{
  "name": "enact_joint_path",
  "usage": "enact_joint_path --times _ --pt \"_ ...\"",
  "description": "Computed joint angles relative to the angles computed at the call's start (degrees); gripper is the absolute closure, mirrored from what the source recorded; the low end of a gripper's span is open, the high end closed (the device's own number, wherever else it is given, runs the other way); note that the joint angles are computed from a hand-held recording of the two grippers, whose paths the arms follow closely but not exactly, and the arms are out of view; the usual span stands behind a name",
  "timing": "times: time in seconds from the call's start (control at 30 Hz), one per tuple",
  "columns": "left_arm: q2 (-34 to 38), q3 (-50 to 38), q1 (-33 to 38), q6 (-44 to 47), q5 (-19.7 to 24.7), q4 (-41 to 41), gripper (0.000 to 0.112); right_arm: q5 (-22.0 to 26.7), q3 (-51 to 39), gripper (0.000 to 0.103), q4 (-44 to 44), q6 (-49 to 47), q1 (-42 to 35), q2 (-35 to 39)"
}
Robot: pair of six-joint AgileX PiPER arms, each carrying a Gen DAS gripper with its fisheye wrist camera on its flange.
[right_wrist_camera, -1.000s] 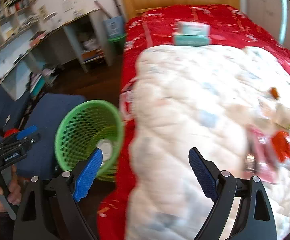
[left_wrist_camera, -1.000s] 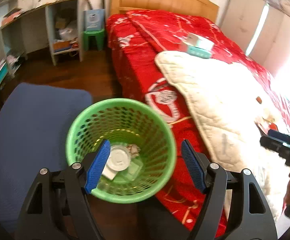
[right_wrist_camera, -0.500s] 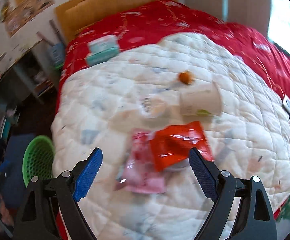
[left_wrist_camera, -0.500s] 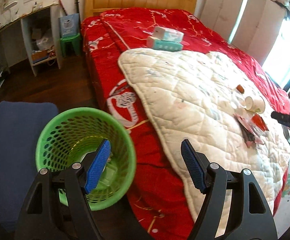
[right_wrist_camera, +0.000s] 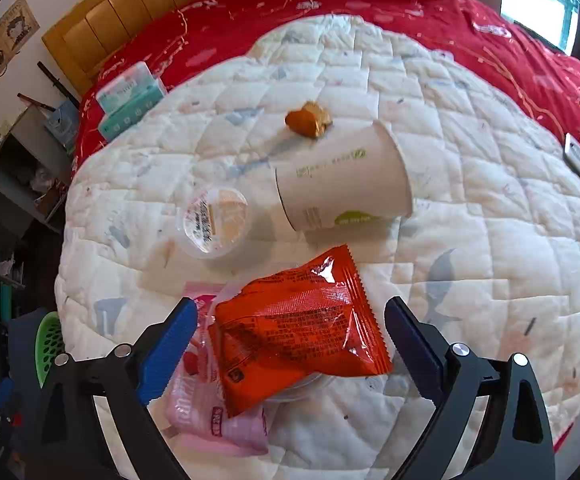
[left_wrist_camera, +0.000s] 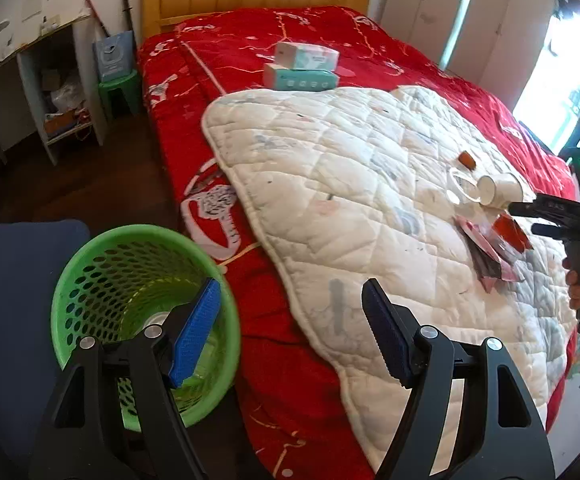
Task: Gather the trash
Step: 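Grasp the red snack packet on the quilt with the right gripper, then grasp the clear round plastic lid with the left gripper while the right lifts the red packet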
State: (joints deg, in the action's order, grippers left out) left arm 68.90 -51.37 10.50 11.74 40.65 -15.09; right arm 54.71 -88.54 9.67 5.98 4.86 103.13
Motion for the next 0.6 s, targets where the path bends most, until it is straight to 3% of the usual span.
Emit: enact_joint_path --times 0.13,0.4,0.6 --pt "1.3 -1.2 -3.7 -2.8 -0.5 1.5 0.040 -0.8 1.1 0.013 0.2 -0.6 -0.3 0.7" --pt "5.9 -6.7 -14.0 -10.6 -1.0 6.4 0.040 -2.4 4.2 0.034 0.5 -3.3 -1.3 -1.8" --pt "11.0 -11.5 -20.9 -13.1 -0.6 6.4 0.040 -3.3 7.3 0.038 2.1 -7.8 -2.9 -5.7"
